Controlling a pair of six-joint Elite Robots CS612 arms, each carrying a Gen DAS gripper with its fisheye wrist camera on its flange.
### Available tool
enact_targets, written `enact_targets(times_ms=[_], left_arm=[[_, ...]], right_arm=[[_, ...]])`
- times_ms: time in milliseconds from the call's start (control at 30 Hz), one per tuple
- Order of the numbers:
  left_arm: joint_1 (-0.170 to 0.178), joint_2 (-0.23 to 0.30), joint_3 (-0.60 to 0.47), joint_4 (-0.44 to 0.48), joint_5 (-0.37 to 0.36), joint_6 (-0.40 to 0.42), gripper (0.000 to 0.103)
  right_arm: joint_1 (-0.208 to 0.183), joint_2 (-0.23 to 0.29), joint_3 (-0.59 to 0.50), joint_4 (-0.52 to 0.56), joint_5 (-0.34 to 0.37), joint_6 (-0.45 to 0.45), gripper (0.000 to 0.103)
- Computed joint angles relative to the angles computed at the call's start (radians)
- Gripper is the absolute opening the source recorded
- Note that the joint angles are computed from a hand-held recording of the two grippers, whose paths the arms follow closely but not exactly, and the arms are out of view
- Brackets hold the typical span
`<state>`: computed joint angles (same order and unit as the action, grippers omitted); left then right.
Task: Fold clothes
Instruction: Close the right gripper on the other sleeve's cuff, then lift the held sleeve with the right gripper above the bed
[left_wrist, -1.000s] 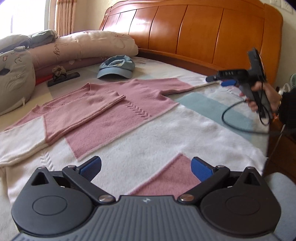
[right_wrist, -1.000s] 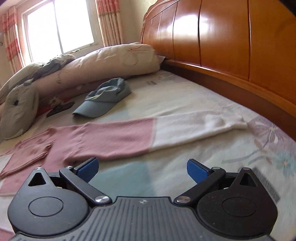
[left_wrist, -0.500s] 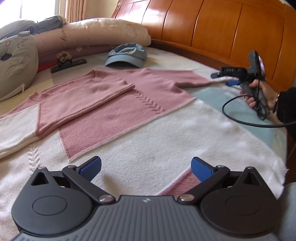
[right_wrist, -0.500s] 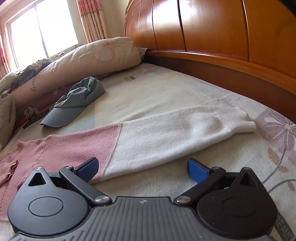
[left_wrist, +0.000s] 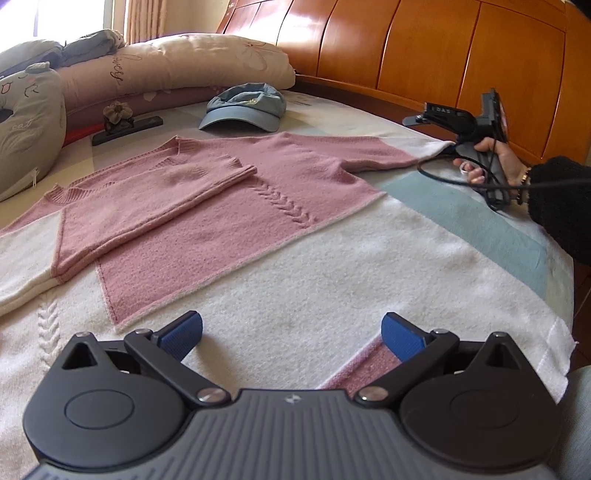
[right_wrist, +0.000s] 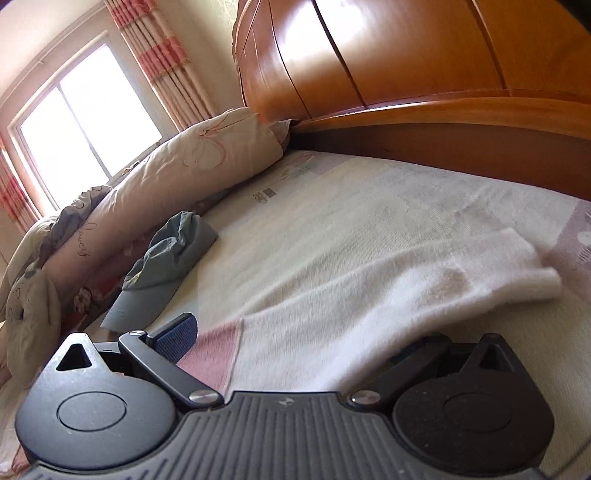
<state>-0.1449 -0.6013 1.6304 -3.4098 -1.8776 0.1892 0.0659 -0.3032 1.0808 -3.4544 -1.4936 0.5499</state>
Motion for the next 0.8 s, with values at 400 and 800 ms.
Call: enact_targets(times_ms=[400,800], left_arm=[[0.004,-0.003,0.004,-0.013,0.016,-0.015,0.102],[0.037,-0.032,0.044,-0.069,-0.023,-0.029,0.102]], right_arm=[[0.009,0.022,-0.057,-0.027,-0.004,-0.056,0.103],[0.049,-0.027,-0.059,-0.011,0.033,-0.078,0.103]])
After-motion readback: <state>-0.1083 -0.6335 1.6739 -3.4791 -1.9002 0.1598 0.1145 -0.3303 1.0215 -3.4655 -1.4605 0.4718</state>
